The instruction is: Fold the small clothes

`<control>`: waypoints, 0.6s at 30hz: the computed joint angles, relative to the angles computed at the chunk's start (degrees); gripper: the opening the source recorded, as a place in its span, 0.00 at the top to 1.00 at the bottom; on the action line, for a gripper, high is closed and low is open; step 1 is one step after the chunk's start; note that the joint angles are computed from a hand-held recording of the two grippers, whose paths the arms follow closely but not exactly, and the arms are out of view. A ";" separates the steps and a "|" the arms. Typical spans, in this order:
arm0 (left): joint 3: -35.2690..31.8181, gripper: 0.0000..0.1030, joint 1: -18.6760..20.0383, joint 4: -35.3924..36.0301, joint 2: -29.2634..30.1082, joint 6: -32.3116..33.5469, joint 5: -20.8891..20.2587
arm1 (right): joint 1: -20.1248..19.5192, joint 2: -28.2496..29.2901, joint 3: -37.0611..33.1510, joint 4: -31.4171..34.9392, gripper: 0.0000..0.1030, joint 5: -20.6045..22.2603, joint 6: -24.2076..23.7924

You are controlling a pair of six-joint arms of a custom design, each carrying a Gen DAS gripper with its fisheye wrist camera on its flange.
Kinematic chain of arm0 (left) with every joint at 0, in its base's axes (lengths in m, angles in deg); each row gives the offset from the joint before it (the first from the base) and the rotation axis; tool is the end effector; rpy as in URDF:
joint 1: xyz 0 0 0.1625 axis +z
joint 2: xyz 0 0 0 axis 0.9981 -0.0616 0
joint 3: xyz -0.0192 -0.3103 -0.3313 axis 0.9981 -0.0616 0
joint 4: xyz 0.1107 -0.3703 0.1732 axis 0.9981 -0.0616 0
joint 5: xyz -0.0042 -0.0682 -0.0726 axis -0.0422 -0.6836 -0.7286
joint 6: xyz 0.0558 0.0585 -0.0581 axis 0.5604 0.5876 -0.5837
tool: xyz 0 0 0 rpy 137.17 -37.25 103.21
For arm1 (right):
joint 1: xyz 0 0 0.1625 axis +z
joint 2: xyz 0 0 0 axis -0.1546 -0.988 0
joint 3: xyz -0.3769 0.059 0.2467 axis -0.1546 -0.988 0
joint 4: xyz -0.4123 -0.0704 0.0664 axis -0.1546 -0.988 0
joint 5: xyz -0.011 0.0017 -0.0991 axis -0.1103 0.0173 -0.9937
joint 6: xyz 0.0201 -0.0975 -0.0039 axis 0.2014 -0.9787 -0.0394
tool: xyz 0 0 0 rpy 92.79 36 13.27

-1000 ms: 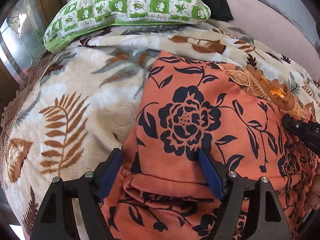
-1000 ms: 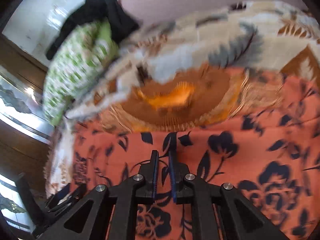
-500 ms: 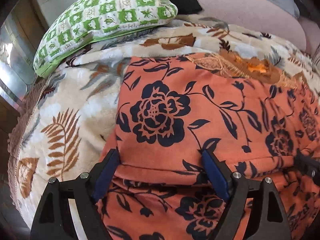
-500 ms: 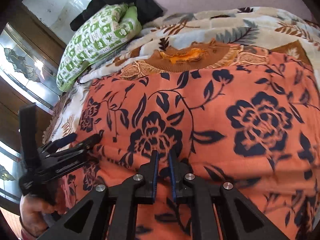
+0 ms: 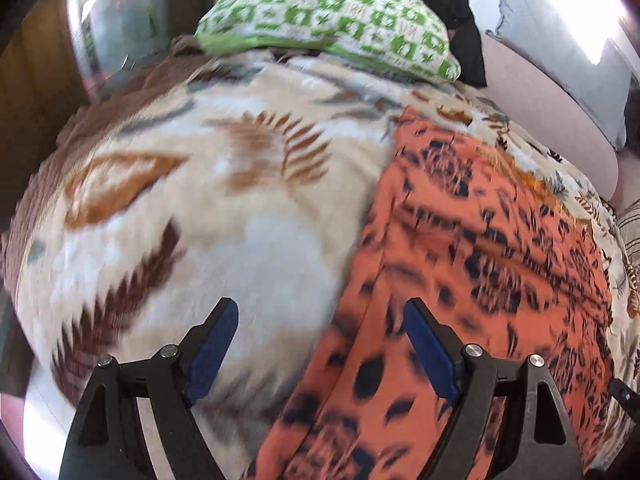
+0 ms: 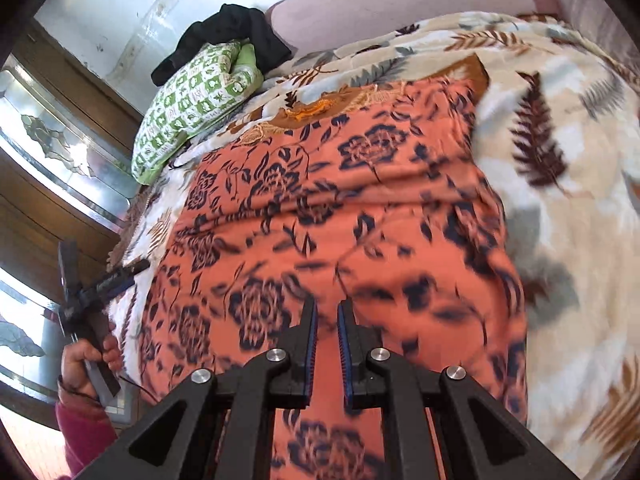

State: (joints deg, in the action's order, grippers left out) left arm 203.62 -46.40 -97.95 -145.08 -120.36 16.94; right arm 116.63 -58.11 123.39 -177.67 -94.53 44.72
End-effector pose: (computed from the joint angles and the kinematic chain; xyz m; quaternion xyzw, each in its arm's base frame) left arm -0.1434 -0.3922 0.3149 0.0578 0.9085 -0.2651 0.3180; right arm 0.1929 -0.3047 0.2534 -0.0291 -0.9464 0.2920 0.1349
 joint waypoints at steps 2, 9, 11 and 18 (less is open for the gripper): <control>1.24 0.17 -0.26 3.52 -1.98 -1.89 -1.74 | -0.02 0.87 0.92 -0.53 0.88 0.64 1.47; 0.73 0.17 -6.72 14.69 -2.67 -6.90 -1.93 | 2.81 10.13 -0.58 2.00 0.87 -2.35 6.38; 1.37 0.17 -8.41 15.16 -1.13 -5.44 -3.36 | 5.48 12.00 0.07 -0.50 0.87 -5.37 6.19; 4.18 0.17 -10.98 15.28 1.62 -6.09 -5.58 | 6.69 10.63 -2.94 7.87 0.87 -2.89 6.56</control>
